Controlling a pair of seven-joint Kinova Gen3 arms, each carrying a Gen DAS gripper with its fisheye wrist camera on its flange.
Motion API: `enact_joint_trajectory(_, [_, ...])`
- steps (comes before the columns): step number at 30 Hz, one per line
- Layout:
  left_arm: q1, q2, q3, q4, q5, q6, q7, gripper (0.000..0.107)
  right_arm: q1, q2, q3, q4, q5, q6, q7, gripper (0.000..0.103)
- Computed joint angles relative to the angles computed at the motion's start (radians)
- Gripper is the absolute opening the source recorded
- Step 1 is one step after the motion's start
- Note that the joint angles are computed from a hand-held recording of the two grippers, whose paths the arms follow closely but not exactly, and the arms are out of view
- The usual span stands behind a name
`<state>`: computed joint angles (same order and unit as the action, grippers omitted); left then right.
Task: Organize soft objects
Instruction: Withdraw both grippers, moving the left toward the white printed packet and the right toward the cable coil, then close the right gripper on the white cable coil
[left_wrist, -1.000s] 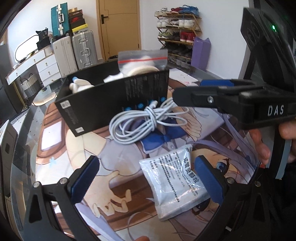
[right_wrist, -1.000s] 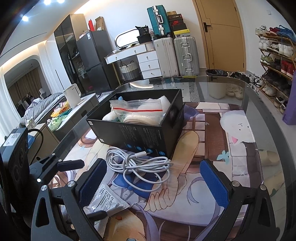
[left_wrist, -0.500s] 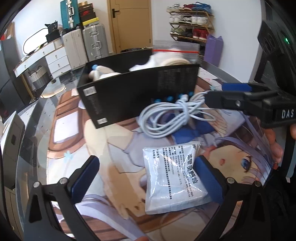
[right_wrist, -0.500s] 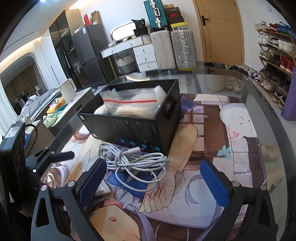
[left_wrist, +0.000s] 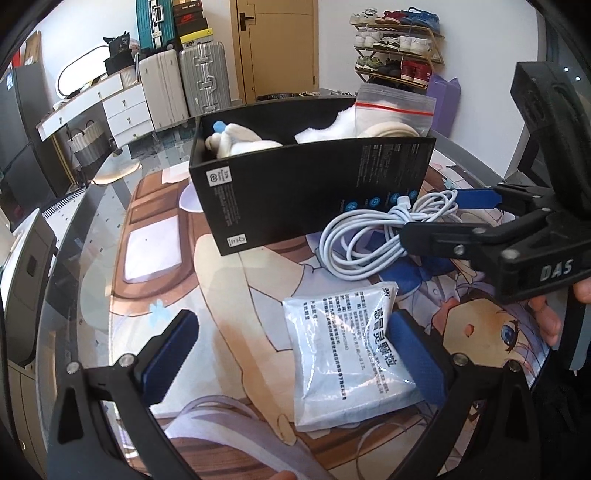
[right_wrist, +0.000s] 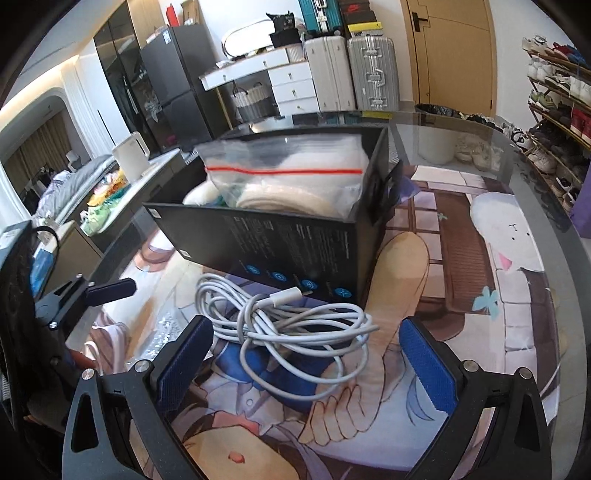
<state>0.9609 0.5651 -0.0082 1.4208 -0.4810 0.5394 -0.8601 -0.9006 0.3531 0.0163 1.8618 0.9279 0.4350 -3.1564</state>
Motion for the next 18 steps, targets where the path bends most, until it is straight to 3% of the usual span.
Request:
enact_joint_trajectory(3, [-0.003, 0.008, 0.005, -0.013, 0.006, 0.017, -0.003, 0.103, 0.025, 0.024, -0.024, -0.034, -0.069, 0.039, 0.061, 0.102])
enact_joint_trajectory(7, [-0.014, 0.009, 0.015, -0.015, 0.018, 0.022, -0.013, 0.103, 0.010, 0.013, -0.001, -0.010, -0.075, 0.042, 0.041, 0.102])
enact_joint_trajectory(18, [-0.037, 0.015, 0.035, -0.027, 0.055, 0.042, -0.052, 0.103, 0.034, -0.054, -0.007, 0.119, 0.082, 0.020, -0.177, 0.102])
